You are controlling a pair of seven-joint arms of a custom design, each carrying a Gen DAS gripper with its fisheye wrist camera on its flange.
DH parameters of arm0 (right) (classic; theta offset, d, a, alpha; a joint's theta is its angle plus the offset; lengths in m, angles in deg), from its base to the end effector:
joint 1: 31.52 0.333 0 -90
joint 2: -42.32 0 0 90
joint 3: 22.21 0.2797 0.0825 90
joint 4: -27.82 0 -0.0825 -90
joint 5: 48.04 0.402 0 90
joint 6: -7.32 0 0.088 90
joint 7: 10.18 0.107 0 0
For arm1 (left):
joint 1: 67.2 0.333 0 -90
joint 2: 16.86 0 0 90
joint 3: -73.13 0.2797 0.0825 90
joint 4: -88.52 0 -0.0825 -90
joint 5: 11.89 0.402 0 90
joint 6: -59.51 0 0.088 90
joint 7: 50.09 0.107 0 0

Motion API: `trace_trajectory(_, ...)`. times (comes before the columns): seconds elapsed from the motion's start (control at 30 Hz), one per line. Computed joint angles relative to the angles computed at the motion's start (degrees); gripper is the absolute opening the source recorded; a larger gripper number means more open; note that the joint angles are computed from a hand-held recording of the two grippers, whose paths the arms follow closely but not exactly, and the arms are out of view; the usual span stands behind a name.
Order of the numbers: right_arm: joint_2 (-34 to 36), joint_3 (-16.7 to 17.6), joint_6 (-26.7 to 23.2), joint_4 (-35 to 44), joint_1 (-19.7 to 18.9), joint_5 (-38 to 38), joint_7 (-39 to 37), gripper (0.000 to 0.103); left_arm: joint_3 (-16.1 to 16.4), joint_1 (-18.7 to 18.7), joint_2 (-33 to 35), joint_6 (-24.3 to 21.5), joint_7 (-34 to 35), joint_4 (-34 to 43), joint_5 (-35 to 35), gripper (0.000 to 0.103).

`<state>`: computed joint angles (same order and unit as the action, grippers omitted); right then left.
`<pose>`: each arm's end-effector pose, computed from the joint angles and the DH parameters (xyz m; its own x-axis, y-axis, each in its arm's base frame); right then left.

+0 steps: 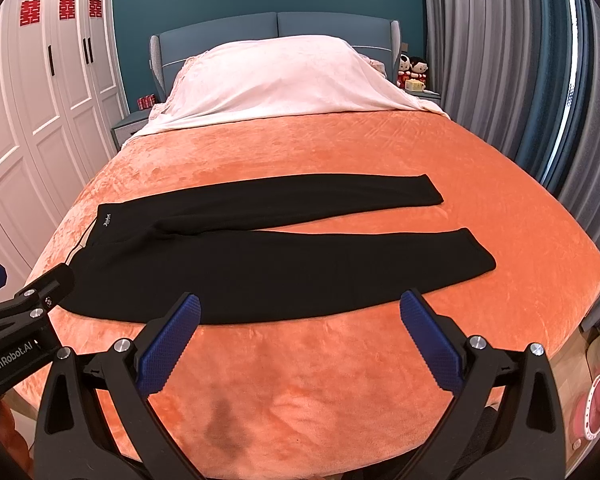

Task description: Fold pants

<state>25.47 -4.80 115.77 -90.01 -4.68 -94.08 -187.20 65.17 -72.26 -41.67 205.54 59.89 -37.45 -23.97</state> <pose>0.3978 0.3312 0.5537 -0.5752 -0.8169 -0.0424 -0.5110 0.3993 -0.7612 0.4923 -0.1208 0.6084 -0.4058 -0.9087 -0.0980 -0.6184 0.3519 -0.7026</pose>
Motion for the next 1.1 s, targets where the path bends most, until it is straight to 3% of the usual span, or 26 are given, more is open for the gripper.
trace_trajectory(0.4,-0.3,-0.9,2.3,-1.9,-0.6,1.3,0.1,0.098,-0.9,0.6,1.9,-0.6,-1.1,0.6,2.0,0.097)
trace_trajectory(0.77,-0.8,-2.6,7.1,-3.8,-2.3,3.6,-2.2,0.098,-3.3,2.2,6.1,-0.7,-6.4,4.1,9.8,0.098)
trace_trajectory(1.1,1.3,-2.4,6.5,-1.7,-2.9,3.9,-3.4,0.098,-2.1,1.5,8.9,-1.5,-6.4,6.8,10.8,0.098)
